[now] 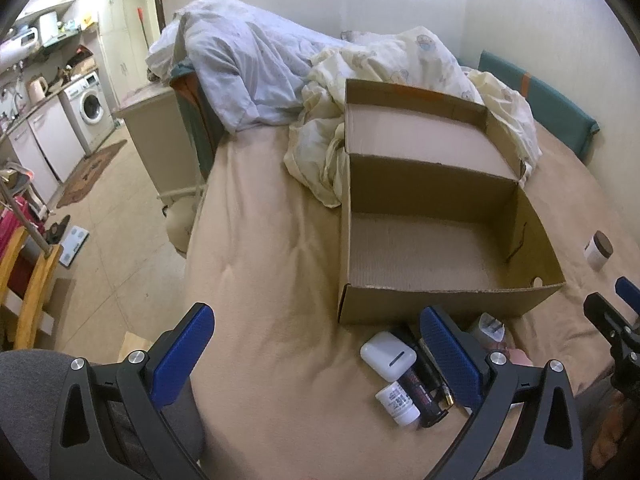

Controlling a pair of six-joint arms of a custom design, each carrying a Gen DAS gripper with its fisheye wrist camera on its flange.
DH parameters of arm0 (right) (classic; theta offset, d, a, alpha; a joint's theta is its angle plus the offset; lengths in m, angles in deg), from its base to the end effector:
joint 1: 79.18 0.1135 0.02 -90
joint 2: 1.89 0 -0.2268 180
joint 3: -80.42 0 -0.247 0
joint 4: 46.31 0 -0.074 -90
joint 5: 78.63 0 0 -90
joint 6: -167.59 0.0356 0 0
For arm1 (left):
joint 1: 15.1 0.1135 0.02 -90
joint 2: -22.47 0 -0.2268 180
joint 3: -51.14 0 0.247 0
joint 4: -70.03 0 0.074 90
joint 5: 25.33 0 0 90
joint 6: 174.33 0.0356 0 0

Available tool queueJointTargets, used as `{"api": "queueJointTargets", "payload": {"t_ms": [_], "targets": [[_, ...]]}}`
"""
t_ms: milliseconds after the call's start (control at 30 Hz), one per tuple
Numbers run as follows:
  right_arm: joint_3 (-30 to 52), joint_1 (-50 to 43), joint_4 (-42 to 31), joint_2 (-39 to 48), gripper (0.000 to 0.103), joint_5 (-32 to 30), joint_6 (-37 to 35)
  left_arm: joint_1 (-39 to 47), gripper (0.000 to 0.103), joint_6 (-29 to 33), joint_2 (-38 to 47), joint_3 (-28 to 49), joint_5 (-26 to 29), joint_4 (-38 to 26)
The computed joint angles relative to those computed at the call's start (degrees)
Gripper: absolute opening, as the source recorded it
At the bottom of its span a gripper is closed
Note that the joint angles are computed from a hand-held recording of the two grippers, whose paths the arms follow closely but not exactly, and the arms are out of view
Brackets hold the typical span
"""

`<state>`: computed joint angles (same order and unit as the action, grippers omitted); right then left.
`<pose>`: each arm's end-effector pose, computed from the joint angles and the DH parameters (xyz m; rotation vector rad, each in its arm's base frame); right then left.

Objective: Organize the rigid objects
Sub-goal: 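Grasp the white pill bottle with the right tool while the left tool grasps the white earbud case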

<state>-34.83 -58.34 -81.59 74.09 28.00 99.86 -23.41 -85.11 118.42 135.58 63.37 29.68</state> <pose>0.2669 0.0907 0.2070 0.1653 2.3337 0.0248 0.3496 -0.0503 0.2036 0.1529 2.4713 -0.0398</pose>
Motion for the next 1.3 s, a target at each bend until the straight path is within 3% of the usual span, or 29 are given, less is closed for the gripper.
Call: {"api": "queueJointTargets", "payload": {"t_ms": [100,233,300,400,500,567,733,800,967,1067,1133,1167,1200,1300], "targets": [[1.0,-1.2,-1.2,0.6,0.103,-1.7,-0.3,1.0,0.103,0.9,6.2,7.2,0.9,-6.5],[5.9,-4.1,-5.7,4.4,0.103,-5.7,-4.7,1.2,0.103,3.6,19.7,22.6,2.7,-20.4],[9.6,-7.2,-9.6,9.0,0.103,-12.9,-6.5,0.2,0.103,5.9,27.1,30.8,2.5,-27.1],[15.5,-11.3,-17.4,17.8,0.103,-22.4,-8.1,-1.4,0.099,8.4,34.2,37.5,2.5,-32.3],[16.8,-13.3,-21.1,22.9,0.103,-27.6,-9.4,-3.6,0.098,12.0,40.2,44.0,4.2,-37.0],[17.4,-14.0,-23.2,26.1,0.103,-29.8,-9.9,-4.4,0.087,13.8,45.2,49.7,6.9,-40.9],[17.7,-14.1,-25.0,30.7,0.101,-31.0,-10.5,-6.2,0.086,15.7,51.5,56.4,2.4,-42.0],[17.1,-12.8,-24.6,31.6,0.079,-30.1,-11.0,-5.8,0.085,15.5,54.7,60.9,3.5,-44.4],[16.8,-9.7,-24.3,33.8,0.078,-28.6,-11.8,-5.8,0.083,16.5,60.6,69.0,3.7,-48.3],[16.7,-7.5,-23.5,35.9,0.078,-26.7,-11.3,-5.7,0.076,16.2,61.4,69.9,5.0,-48.6],[16.3,-6.6,-22.8,36.2,0.075,-25.3,-11.2,-5.4,0.063,16.2,61.3,69.7,6.5,-48.8],[15.7,-6.2,-22.3,36.0,0.069,-24.5,-11.1,-5.1,0.059,16.3,61.1,69.2,7.7,-49.0],[14.9,-5.5,-21.8,35.6,0.060,-23.8,-10.6,-5.0,0.059,16.3,60.2,67.7,7.8,-48.3],[13.0,-5.8,-20.3,34.5,0.054,-23.8,-9.9,-4.7,0.058,16.1,59.4,65.6,8.2,-47.1]]}}
